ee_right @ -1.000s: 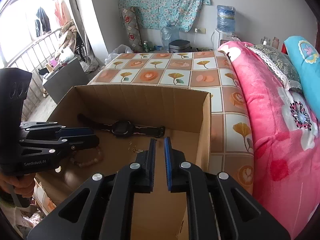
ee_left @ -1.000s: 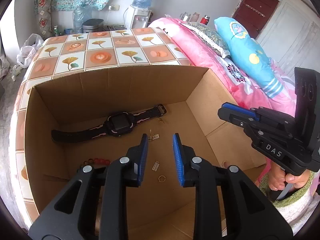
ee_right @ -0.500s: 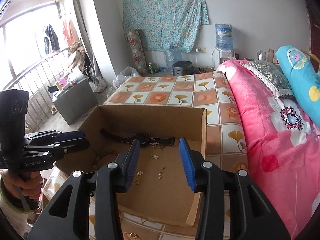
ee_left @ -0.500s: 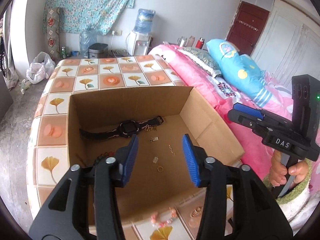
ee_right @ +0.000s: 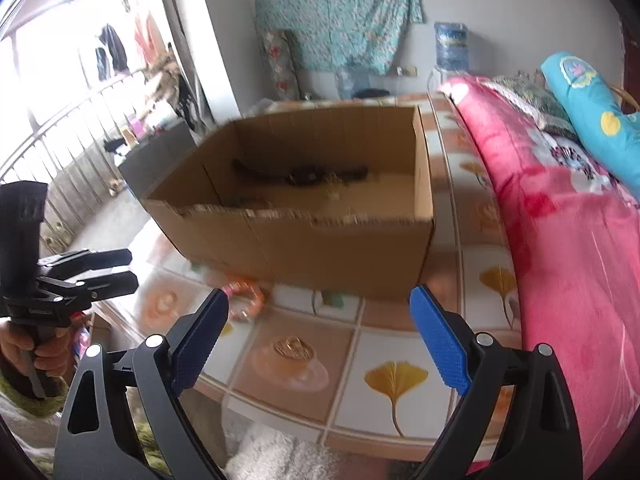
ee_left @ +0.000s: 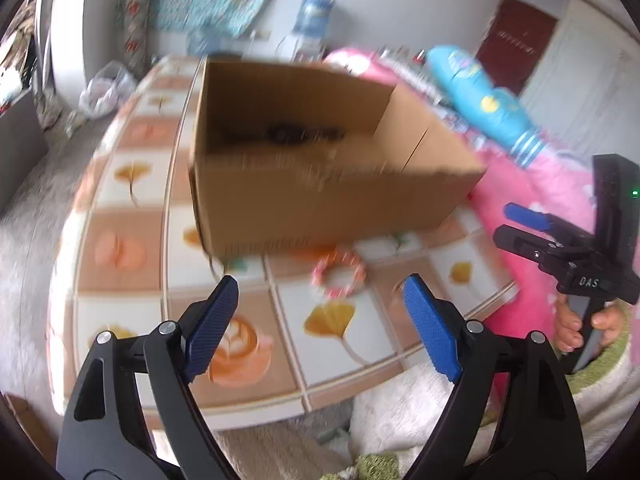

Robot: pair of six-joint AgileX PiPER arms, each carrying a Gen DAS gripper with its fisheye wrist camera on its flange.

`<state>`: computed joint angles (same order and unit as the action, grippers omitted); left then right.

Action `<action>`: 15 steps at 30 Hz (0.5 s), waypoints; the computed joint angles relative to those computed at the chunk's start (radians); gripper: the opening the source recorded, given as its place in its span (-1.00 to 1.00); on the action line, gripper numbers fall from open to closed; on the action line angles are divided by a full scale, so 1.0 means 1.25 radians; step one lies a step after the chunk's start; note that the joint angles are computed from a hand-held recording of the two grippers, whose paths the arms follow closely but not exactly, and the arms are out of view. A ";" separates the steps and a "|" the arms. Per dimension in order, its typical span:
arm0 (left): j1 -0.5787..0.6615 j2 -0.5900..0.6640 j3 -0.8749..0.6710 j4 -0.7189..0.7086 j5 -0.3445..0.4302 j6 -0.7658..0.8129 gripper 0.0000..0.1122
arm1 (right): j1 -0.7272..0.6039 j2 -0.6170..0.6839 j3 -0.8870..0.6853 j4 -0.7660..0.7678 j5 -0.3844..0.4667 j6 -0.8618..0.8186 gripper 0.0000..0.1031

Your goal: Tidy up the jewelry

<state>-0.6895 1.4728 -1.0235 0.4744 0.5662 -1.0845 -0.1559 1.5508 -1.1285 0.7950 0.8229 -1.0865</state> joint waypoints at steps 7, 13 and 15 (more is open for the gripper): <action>-0.003 0.143 -0.057 -0.019 0.075 -0.050 0.44 | 0.066 0.101 -0.018 -0.299 -0.123 0.352 0.74; 0.004 0.186 -0.089 -0.012 0.108 -0.079 0.49 | 0.112 0.163 -0.060 -0.440 -0.157 0.496 0.74; 0.000 0.191 -0.092 -0.001 0.112 -0.091 0.52 | 0.129 0.183 -0.074 -0.484 -0.158 0.534 0.77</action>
<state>-0.6899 1.7118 -1.1383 0.4732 0.7060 -1.1976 0.0051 1.7793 -1.2205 0.1899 0.6251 -0.4188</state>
